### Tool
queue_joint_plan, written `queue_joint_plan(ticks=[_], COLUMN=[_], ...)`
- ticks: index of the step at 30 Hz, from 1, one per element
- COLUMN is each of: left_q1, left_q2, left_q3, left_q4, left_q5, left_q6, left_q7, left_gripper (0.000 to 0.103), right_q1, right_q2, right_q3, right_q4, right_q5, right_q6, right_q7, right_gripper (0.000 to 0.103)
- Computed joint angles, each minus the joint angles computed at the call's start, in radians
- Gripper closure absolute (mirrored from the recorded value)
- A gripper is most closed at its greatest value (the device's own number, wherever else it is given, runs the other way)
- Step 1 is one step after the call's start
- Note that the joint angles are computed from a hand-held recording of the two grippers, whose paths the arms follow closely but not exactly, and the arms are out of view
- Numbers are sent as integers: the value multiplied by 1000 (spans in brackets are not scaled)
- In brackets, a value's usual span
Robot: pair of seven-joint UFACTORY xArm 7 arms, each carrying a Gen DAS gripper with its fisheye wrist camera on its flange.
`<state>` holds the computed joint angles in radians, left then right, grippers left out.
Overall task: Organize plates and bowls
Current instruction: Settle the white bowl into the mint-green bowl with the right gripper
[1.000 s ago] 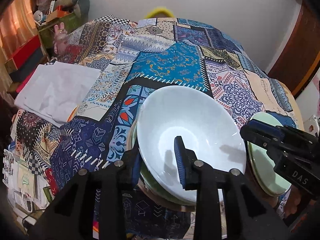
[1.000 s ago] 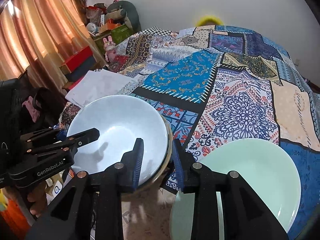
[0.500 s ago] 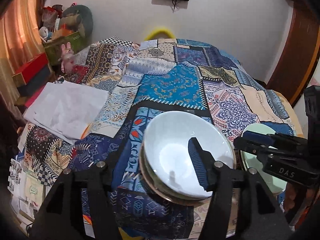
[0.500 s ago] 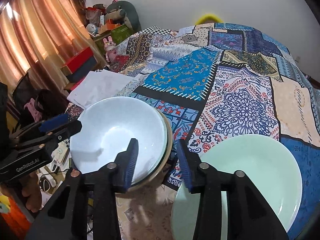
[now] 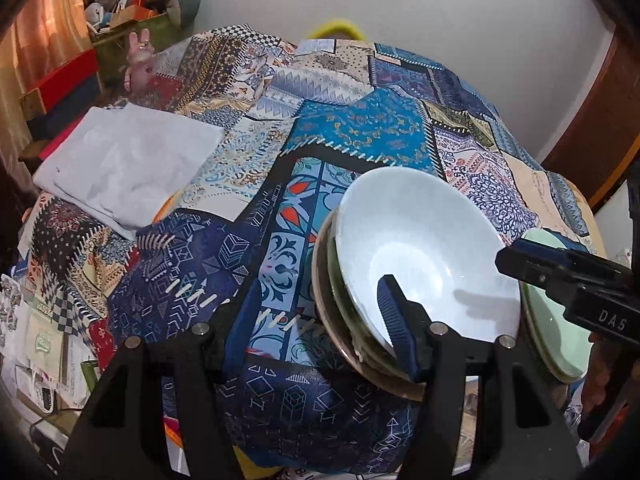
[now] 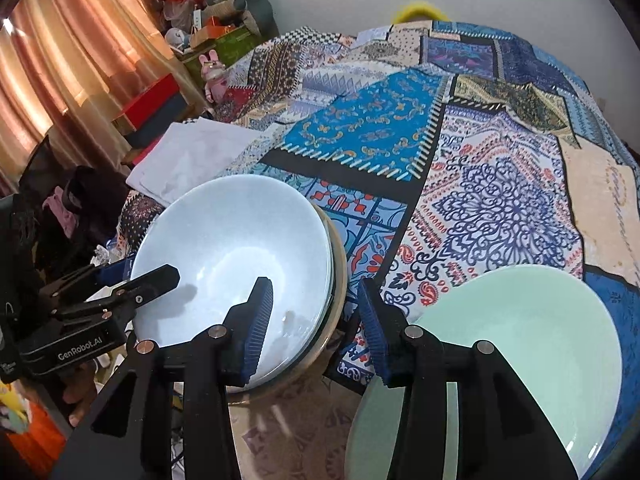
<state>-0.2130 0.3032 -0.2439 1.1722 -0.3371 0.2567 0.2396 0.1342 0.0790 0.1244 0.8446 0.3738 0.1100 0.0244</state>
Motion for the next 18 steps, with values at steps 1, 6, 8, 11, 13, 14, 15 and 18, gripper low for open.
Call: queue_joint_plan(ticks=[1,6,8,11,13,14,15,18], left_q1=[12,54,70,58,60,57,55,49], left_q2=[5,41,62,86,80,78,78,75], left_q3=[-13,-57,-71,-60,-68,-68,-67,-67], left_q4=[2,32,57,81,71,70,69,69], left_q5=[-17,-92,-130,-158,-189,-198,-206,-228], left_q6=[0,42,94,139,123,124,124,129], left_q7=[16,88,122,128,155,159,164,180], left_gripper=[43,41,43,50,54,57,58,64], right_q1=[-3,-13,-12,-10,-20,-30,-33,-12], right_q2=[6,34,40,46,55,62,66,70], right_q3=[4,21,24,25,38,49,53,30], right_q4=[6,37,45,50,58,66,71,68], right_q5=[12,62,67,66,98,130,148,98], right_q6=[7,42,52,56,66,79,85,76], right_q7=[-8,-51,-58,-64,-91,-119,-133,-93], right_gripper=[63,63,63,63,63,63,63,65])
